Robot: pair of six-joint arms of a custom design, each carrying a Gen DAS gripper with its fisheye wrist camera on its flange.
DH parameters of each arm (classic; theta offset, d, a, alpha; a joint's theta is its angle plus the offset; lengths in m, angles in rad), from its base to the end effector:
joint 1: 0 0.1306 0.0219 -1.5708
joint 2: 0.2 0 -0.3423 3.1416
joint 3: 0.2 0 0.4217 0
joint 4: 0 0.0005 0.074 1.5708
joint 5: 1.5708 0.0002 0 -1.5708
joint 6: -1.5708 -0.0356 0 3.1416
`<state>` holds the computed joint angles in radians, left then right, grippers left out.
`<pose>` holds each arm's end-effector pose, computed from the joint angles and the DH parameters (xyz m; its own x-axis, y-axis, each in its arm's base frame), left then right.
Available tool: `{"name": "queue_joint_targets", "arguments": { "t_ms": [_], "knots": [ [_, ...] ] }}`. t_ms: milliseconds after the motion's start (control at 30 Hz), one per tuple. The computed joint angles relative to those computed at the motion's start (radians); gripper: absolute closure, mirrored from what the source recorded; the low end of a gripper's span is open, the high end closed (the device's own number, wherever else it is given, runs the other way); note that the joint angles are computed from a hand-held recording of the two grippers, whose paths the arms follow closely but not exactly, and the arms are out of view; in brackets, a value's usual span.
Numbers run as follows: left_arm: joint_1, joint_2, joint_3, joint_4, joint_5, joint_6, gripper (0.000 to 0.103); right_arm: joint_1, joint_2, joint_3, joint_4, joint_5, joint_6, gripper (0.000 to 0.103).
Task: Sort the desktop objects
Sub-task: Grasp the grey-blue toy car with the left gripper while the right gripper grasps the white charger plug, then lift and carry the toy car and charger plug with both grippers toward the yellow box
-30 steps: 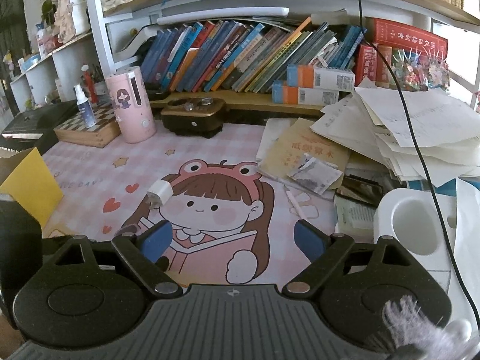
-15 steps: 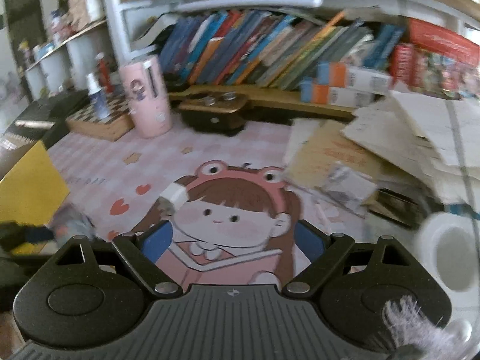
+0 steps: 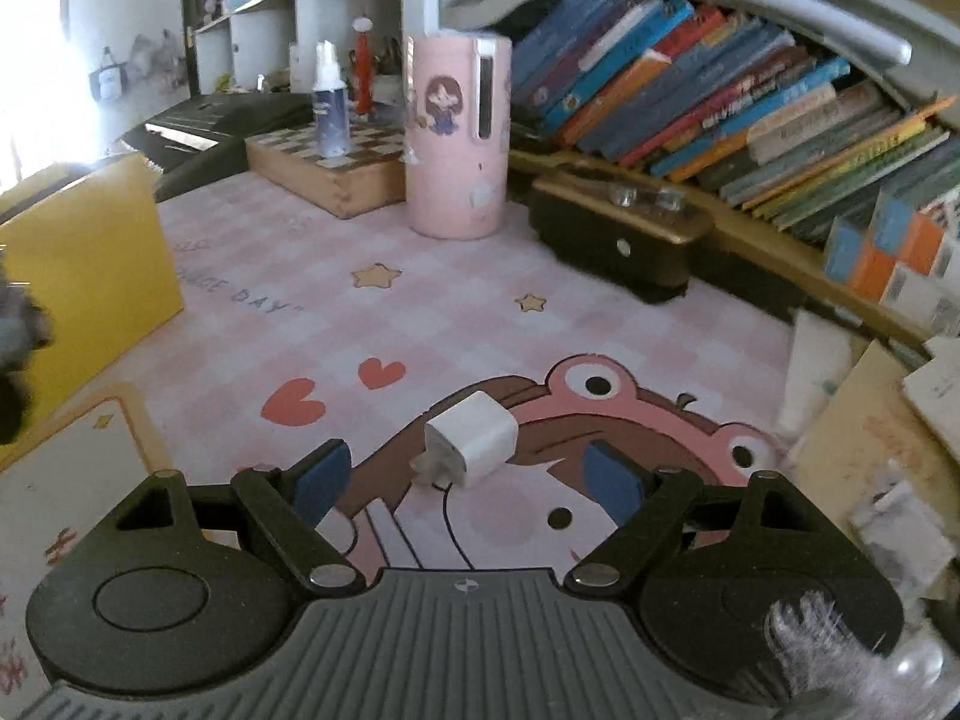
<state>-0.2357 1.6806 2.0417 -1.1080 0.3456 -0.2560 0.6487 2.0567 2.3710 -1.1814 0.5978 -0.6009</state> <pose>0.5800 -0.1522 0.5324 -0.5222 0.3704 -0.7682 0.6137 0.7887 -0.0368 0.5754 0.4105 0.4469 -0.6194 0.1169 -0.7763 0.1710 0.9852 0.0119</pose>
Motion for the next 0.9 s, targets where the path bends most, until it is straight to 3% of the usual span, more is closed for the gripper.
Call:
{"name": "queue_joint_targets", "arguments": {
  "t_ms": [133,233,267,300,900],
  "knots": [
    [0.008,-0.011,-0.005,0.001,0.001,0.003,0.042,-0.020,0.029,0.027,-0.016,-0.029,-0.061,0.031],
    [0.011,-0.018,-0.007,0.003,0.001,0.011,0.042,-0.020,0.042,0.036,-0.016,0.002,-0.052,0.047],
    [0.011,-0.020,-0.009,0.006,0.000,0.016,0.042,-0.020,0.036,0.023,0.002,0.004,-0.037,0.064],
    [0.013,-0.023,-0.012,0.008,0.001,0.020,0.042,-0.020,0.034,0.018,0.012,0.007,-0.026,0.067],
    [0.042,-0.090,-0.076,0.037,0.057,0.043,0.042,0.084,-0.062,-0.045,-0.061,0.034,-0.160,0.070]
  ]
}}
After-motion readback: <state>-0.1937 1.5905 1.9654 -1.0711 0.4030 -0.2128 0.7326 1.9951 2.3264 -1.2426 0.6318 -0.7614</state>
